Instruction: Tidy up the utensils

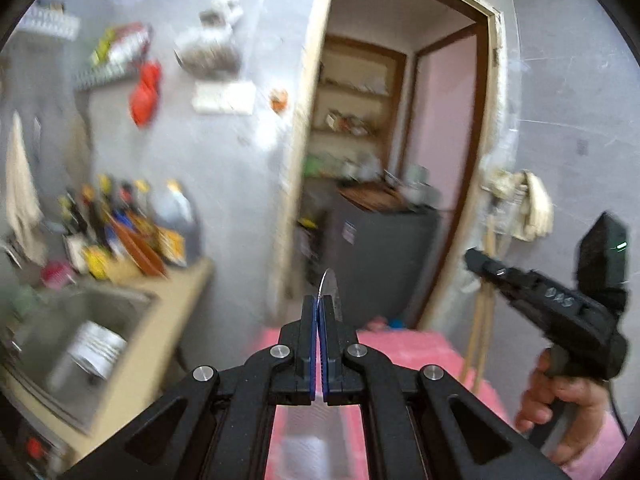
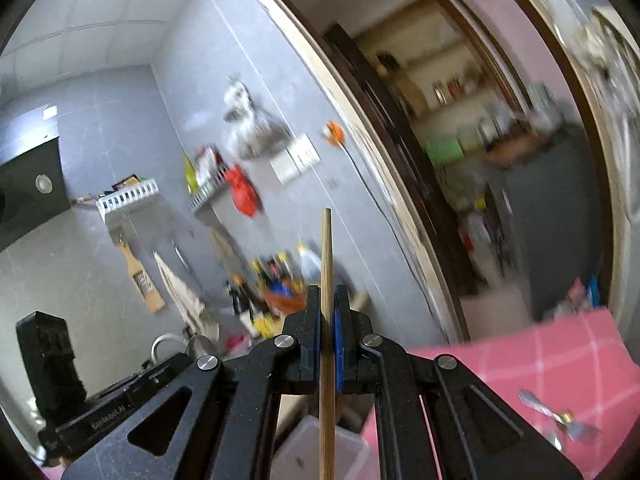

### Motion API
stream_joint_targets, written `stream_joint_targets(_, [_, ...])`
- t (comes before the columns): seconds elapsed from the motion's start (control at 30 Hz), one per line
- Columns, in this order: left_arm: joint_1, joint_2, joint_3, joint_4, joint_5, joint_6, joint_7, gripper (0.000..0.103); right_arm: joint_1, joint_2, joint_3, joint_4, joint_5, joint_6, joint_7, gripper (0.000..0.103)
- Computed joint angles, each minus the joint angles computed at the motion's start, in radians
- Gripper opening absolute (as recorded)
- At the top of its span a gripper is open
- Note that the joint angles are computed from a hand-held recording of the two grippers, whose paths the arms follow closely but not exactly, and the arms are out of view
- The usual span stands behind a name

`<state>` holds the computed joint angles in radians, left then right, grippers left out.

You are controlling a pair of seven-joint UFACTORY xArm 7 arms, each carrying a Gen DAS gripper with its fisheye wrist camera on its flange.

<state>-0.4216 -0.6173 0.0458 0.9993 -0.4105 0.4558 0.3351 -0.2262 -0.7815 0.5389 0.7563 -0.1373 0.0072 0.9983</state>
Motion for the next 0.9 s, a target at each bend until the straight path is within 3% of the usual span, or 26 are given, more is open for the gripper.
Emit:
stream_joint_targets(0.17, [-0.006, 0.059, 0.011, -0.053, 0.007, -0.196, 0.028, 0.002, -0.326, -0.029, 0.263, 0.065, 0.007, -0.153, 0.101, 0.005])
stream_joint_targets(0.33, [-0.052, 0.071, 0.025, -0.156, 0.026, -0.373, 0.036, 0.002, -0.452, -0.089, 0.369, 0.055, 0.055, -0.193, 0.133, 0.005])
stream_joint_targets(0.47, [-0.066, 0.091, 0.028, -0.226, 0.083, -0.495, 0.014, 0.002, -0.457, -0.069, 0.402, 0.021, 0.053, -0.209, 0.12, 0.005])
stream_joint_targets(0.57, [-0.086, 0.093, 0.048, -0.256, 0.13, -0.501, 0.007, 0.002, -0.428, -0.048, 0.402, -0.017, 0.052, -0.22, 0.107, 0.006])
stream_joint_targets(0.63, [-0.117, 0.086, 0.08, -0.269, 0.152, -0.479, 0.001, 0.003, -0.408, -0.033, 0.401, -0.04, 0.057, -0.228, 0.101, 0.006])
stream_joint_targets(0.7, [-0.203, 0.062, 0.157, -0.277, 0.136, -0.428, 0.016, 0.003, -0.379, -0.014, 0.391, -0.057, 0.056, -0.228, 0.086, 0.006])
stream_joint_targets(0.9, [-0.347, -0.021, 0.293, -0.297, -0.003, -0.283, 0.077, 0.003, -0.251, 0.031, 0.318, -0.111, 0.047, -0.209, 0.022, 0.008])
